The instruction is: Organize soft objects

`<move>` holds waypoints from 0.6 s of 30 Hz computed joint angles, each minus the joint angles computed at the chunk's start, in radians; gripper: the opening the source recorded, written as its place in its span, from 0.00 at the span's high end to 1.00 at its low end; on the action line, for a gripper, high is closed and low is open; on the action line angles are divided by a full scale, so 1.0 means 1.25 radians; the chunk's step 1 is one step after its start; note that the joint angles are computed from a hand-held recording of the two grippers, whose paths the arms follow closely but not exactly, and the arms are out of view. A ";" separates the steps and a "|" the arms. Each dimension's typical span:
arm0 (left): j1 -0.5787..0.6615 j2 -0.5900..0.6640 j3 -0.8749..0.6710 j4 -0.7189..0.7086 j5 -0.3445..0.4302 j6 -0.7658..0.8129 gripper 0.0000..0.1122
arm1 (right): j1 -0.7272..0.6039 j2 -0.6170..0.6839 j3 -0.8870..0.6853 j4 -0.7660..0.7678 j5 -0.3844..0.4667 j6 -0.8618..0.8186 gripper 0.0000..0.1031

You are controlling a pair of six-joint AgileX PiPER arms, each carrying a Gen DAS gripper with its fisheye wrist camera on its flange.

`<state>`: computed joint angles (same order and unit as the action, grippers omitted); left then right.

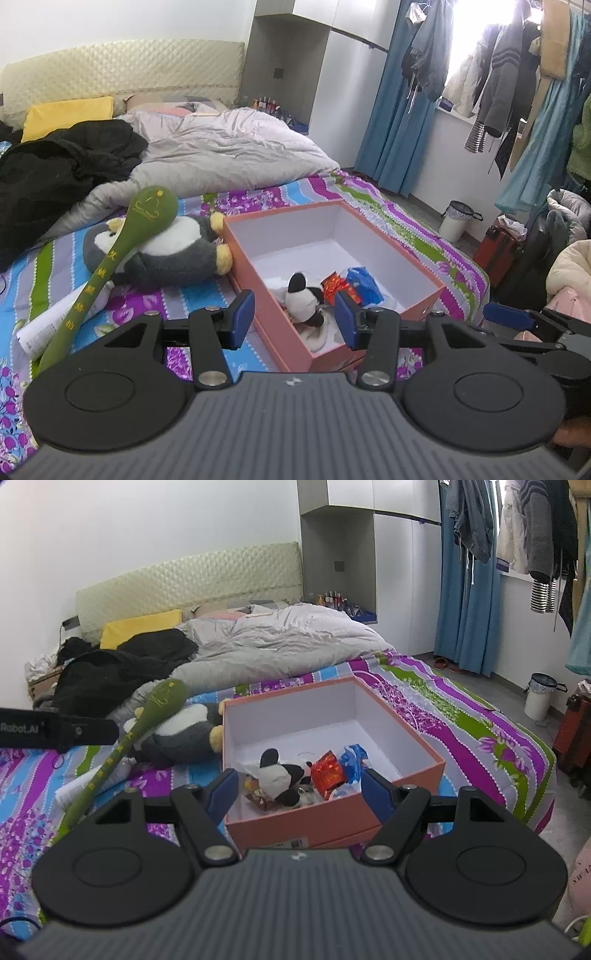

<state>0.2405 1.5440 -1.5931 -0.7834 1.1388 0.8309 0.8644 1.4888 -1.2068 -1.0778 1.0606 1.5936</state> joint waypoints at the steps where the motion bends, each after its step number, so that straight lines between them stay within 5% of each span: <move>1: 0.001 0.000 0.002 0.001 0.002 0.000 0.52 | 0.000 0.000 0.001 0.001 -0.003 0.003 0.27; 18: -0.010 -0.018 0.044 0.006 -0.002 0.004 0.52 | -0.012 -0.012 0.010 0.017 -0.011 0.015 0.27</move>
<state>0.2277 1.5218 -1.5381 -0.7763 1.1358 0.8364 0.8498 1.4742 -1.1944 -1.0565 1.0470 1.6117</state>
